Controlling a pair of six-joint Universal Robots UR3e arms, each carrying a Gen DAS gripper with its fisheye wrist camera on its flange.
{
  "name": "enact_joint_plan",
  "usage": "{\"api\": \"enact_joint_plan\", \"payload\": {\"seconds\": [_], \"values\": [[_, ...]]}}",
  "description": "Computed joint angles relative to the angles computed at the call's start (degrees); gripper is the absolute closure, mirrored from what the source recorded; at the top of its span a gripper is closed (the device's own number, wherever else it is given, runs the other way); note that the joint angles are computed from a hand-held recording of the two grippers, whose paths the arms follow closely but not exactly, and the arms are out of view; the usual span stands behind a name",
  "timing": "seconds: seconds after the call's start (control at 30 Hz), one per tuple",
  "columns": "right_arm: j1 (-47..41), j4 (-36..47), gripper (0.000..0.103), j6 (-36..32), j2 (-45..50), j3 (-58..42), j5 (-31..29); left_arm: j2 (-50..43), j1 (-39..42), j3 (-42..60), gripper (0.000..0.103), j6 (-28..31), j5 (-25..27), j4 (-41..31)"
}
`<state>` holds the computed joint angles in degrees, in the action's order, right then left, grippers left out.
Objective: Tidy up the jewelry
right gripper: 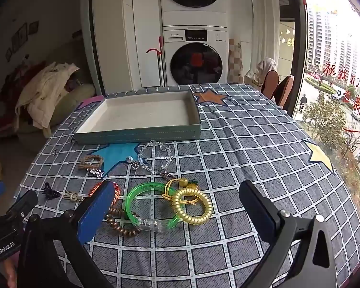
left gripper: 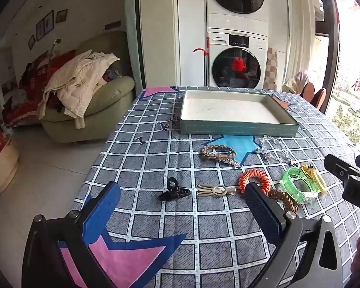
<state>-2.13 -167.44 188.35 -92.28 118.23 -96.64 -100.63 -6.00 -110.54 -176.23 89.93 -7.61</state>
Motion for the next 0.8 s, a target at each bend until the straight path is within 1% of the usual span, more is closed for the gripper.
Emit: {"api": "enact_joint_plan", "payload": {"seconds": [0.03,0.07,0.1,0.13,0.17,0.2,0.27,0.3,0.33,0.37,0.8], "values": [[0.0,0.0,0.0,-0.1,0.0,0.1,-0.2,-0.1,-0.2,0.2,0.0,-0.2,0.1,-0.5],[-0.1,-0.2,0.0,-0.3,-0.1,0.4,-0.2,1.9,0.8,-2.0,0.0,-0.8,-1.5,0.6],[-0.4,-0.4,0.0,-0.4,-0.2,0.8,-0.1,3.2,1.5,-2.3,0.0,-1.3,-2.5,-0.4],[1.3,-1.0,0.0,-0.1,-0.3,0.6,-2.0,3.9,1.7,-2.5,0.0,-1.2,-3.1,-1.3],[1.0,-2.3,0.0,-0.1,-1.0,2.0,-1.5,3.9,1.5,-2.0,0.0,-1.0,-2.9,-2.3],[1.1,-1.7,0.0,-0.1,-1.3,1.6,-1.7,4.5,1.5,-2.4,0.0,-1.2,-3.0,-2.6],[2.6,-1.8,0.0,0.1,-0.9,1.2,-3.3,5.6,2.4,-4.6,0.0,-1.2,-3.7,-1.4],[1.5,-2.3,0.0,-0.4,-2.4,2.7,-1.9,5.2,2.6,-5.2,0.0,-0.9,-3.9,-0.8],[2.2,-2.0,0.0,0.0,-1.8,1.8,-2.4,4.7,3.1,-6.7,0.0,-0.5,-4.7,1.2],[1.7,-3.7,0.0,0.0,-2.0,3.1,-1.6,4.8,3.1,-6.8,0.0,-0.5,-4.8,1.1],[2.8,-4.5,0.0,0.3,-2.6,3.5,-2.0,5.5,3.3,-7.6,0.0,-0.6,-4.7,2.1]]}}
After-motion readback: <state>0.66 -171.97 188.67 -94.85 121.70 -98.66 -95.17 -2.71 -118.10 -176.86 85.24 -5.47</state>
